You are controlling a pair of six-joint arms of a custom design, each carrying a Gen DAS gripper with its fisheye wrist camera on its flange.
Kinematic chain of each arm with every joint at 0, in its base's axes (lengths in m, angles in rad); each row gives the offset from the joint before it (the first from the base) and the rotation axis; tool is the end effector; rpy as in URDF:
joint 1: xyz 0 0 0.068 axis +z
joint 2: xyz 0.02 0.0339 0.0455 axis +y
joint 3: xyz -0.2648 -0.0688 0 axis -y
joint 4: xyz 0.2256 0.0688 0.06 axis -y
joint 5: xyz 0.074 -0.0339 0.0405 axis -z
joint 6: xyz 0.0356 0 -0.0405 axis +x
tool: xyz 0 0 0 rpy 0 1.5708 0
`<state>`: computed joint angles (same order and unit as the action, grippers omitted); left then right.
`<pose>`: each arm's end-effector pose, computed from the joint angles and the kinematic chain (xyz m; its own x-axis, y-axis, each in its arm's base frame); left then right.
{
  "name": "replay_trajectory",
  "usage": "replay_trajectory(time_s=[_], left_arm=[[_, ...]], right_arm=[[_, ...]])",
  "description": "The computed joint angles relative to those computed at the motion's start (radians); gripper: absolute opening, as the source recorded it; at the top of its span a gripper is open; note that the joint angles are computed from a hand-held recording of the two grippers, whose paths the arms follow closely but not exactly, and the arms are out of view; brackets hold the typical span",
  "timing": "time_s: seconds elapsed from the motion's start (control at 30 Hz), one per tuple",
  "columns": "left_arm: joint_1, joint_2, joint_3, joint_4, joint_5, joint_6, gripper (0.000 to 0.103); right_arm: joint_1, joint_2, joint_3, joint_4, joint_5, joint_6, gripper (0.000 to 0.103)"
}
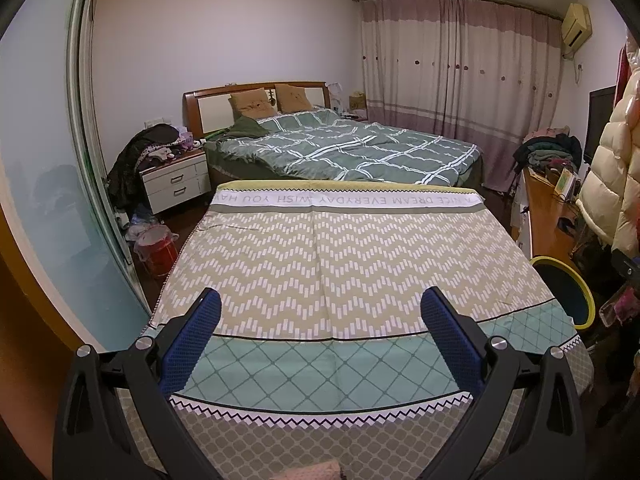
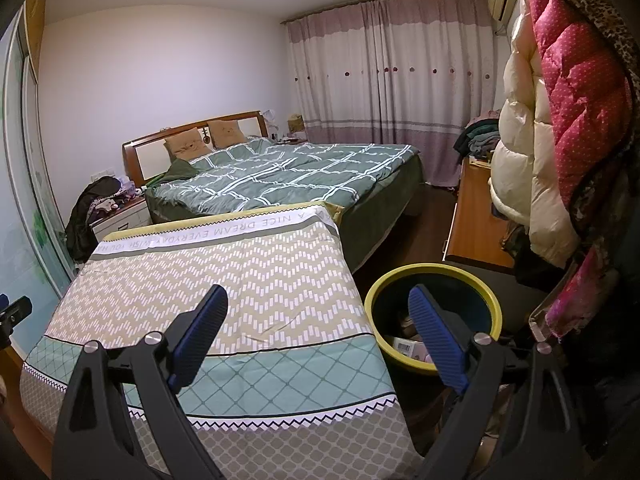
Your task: Collect trash
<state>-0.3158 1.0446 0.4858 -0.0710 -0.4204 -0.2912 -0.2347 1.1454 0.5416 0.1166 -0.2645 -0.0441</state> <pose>0.1910 -0.0471 0.2110 -0.5277 -0.1033 -0.8431 -0.1895 0.9819 -0.0018 0.2222 -0.0436 0.2253 -0.4549 0.0650 -0.8882 -0.0203 0.9963 0.0833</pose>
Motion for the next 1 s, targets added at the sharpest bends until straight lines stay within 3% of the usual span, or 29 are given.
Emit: replay_trajectory(time_s=[1.0], left_arm=[[0.028,0.007,0.005,-0.001,0.035,0.018,0.098]], right_arm=[[0.019,0.018,0.003,0.009,0.015,0.003,0.087]])
